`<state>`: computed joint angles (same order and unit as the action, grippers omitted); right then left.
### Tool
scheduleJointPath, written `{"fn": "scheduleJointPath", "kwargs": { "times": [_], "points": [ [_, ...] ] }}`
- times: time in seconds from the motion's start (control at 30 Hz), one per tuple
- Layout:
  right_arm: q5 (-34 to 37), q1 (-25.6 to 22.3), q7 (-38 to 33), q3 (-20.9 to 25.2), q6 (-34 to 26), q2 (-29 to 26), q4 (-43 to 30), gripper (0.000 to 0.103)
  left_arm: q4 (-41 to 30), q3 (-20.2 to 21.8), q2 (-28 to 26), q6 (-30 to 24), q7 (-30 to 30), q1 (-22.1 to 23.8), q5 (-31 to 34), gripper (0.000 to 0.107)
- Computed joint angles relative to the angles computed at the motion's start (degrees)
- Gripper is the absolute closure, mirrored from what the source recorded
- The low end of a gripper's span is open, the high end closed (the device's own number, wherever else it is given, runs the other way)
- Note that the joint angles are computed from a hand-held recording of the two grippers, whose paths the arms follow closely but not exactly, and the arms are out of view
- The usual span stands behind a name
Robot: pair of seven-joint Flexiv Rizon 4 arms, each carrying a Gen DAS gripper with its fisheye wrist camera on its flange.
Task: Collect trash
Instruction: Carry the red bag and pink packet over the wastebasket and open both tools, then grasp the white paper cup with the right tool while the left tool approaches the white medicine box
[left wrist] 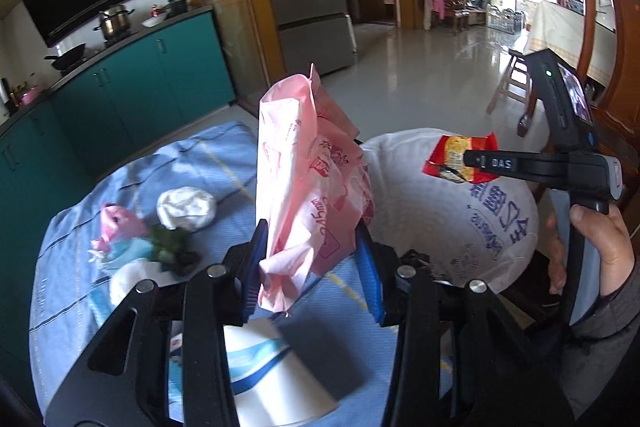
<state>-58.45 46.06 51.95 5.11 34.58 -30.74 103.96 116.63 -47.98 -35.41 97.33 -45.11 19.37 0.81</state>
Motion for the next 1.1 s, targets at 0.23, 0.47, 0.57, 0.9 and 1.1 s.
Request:
{"fn": "scheduleJointPath", "kwargs": {
  "times": [0.23, 0.47, 0.57, 0.9, 1.1],
  "points": [
    [1.55, 0.59, 5.08, 0.34, -2.19, 1.01, 1.34, 0.058, -1.89, 3.54, -1.33, -1.78, 1.22, -6.76, -0.71, 0.063],
    [0.34, 1.03, 12.00, 1.22, -6.27, 2.98, 3.50, 0.038, -3.99, 4.98, -3.48, -4.47, 3.84, -11.25, -3.77, 0.033],
    [0.08, 0.96, 11.74, 1.73, -7.58, 2.86, 3.07, 0.033, -3.72, 4.86, -3.74, -3.11, 4.33, -11.30, -4.05, 0.023],
    [-14.51, -0.39, -1.01, -0.63, 3.48, -1.80, -3.45, 0.017, -0.40, 6.65, 0.67, 8.68, -2.29, -0.27, 0.78, 0.014],
    [-20.66, -1.47, -20.45, -3.71, 28.58, -14.14, -20.15, 0.014, -3.03, 22.69, 4.58, 5.19, -7.50, -2.46, -1.59, 0.014]
  ]
}}
